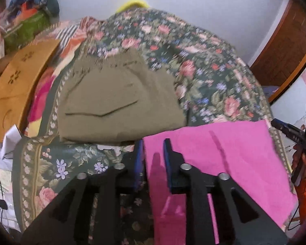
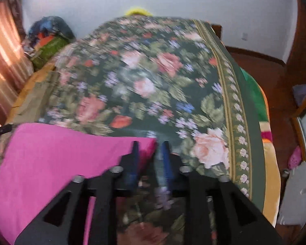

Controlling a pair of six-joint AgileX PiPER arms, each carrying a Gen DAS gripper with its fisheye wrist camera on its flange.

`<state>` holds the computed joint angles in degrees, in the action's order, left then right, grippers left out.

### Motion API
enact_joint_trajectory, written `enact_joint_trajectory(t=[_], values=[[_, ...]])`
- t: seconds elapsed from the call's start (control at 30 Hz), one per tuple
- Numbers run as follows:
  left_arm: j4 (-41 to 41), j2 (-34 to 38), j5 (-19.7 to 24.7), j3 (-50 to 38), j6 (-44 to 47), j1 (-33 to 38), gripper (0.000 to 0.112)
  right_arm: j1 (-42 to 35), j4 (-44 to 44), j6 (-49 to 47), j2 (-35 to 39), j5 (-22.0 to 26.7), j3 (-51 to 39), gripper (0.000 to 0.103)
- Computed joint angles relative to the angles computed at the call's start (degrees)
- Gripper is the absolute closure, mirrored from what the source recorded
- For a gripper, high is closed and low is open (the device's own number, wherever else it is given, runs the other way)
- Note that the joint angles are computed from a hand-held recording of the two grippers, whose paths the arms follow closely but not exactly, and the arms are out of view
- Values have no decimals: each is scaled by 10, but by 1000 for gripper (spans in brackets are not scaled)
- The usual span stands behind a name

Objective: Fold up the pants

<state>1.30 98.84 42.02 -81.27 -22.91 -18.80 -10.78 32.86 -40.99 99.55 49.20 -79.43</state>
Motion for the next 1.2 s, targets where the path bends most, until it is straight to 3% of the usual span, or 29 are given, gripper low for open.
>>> enact_joint_trajectory(t=[0.17,0.3,0.47,0.67,0.9,1.07,1.2], values=[[-9,-3,3,-10,3,-47,80,24,47,-50,-44,33,30,64],[-2,19,8,-14,-4,-92,62,58,49,-56,-50,53,57,64],[19,21,3,17,-27,-112,61,54,30,-60,-40,64,83,62],[96,-43,40,55,-101,-119,56,34,-49,-31,-92,55,106,60],[30,-180,25,164,-131,-86,30,4,-19,-55,-192,86,139,60],[-42,-222,13,221,-132,-95,28,34,22,-69,-255,100,172,57],[-107,-240,-10,271,-124,-106,28,73,17,-68,-281,82,214,57]])
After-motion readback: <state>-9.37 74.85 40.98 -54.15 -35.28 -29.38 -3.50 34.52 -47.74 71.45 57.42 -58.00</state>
